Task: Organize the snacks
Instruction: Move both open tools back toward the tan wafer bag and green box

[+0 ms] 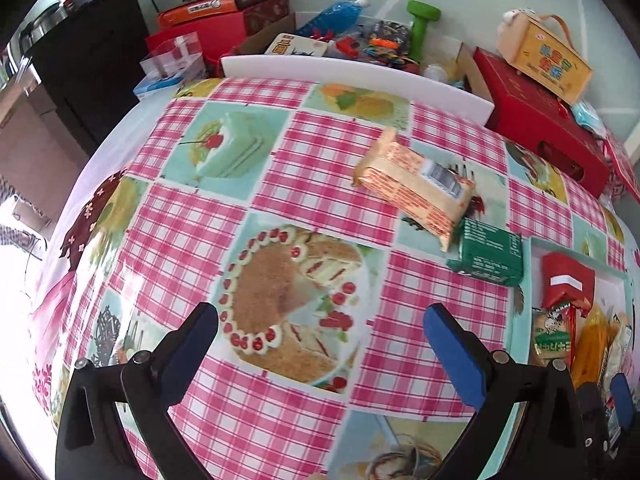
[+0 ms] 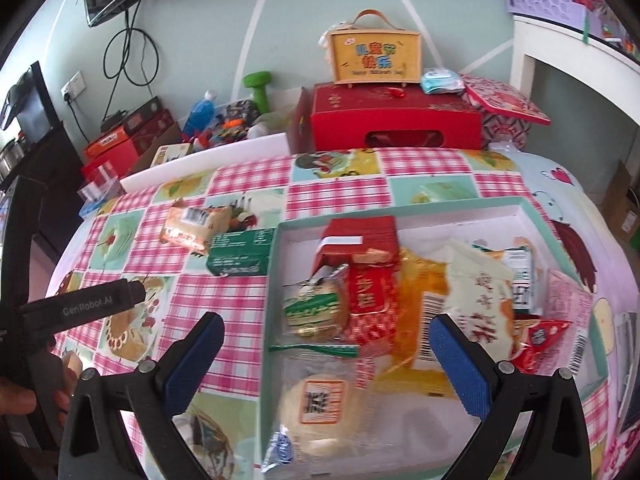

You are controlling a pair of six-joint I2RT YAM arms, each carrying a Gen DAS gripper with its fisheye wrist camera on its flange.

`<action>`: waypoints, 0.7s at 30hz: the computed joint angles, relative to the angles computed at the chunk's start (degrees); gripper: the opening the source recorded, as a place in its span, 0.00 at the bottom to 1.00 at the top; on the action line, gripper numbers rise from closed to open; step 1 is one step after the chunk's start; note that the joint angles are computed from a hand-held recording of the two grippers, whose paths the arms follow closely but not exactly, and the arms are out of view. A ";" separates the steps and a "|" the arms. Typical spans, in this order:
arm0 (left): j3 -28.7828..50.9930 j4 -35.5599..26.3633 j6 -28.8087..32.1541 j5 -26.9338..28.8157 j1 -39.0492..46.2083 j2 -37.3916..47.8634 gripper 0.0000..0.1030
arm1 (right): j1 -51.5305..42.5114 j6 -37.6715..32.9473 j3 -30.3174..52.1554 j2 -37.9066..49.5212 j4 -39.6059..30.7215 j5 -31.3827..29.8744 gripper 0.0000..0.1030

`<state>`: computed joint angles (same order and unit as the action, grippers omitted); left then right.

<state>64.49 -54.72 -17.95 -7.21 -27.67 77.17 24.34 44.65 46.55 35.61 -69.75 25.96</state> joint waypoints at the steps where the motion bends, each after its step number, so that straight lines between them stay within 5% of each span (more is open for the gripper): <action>1: -0.09 0.11 0.03 0.06 0.37 -0.04 0.99 | 0.37 0.32 -0.25 0.56 0.95 -0.23 1.00; 14: 1.35 1.59 3.16 2.93 5.04 2.31 0.99 | 0.24 -1.85 -1.88 5.83 11.03 -1.91 1.00; 21: 7.04 1.21 5.97 8.72 5.83 10.62 0.99 | -6.46 -6.32 -2.67 8.52 17.52 -9.65 1.00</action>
<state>71.52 -53.50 -11.98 1.51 -21.84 87.79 17.88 38.33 43.88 44.13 -52.24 16.31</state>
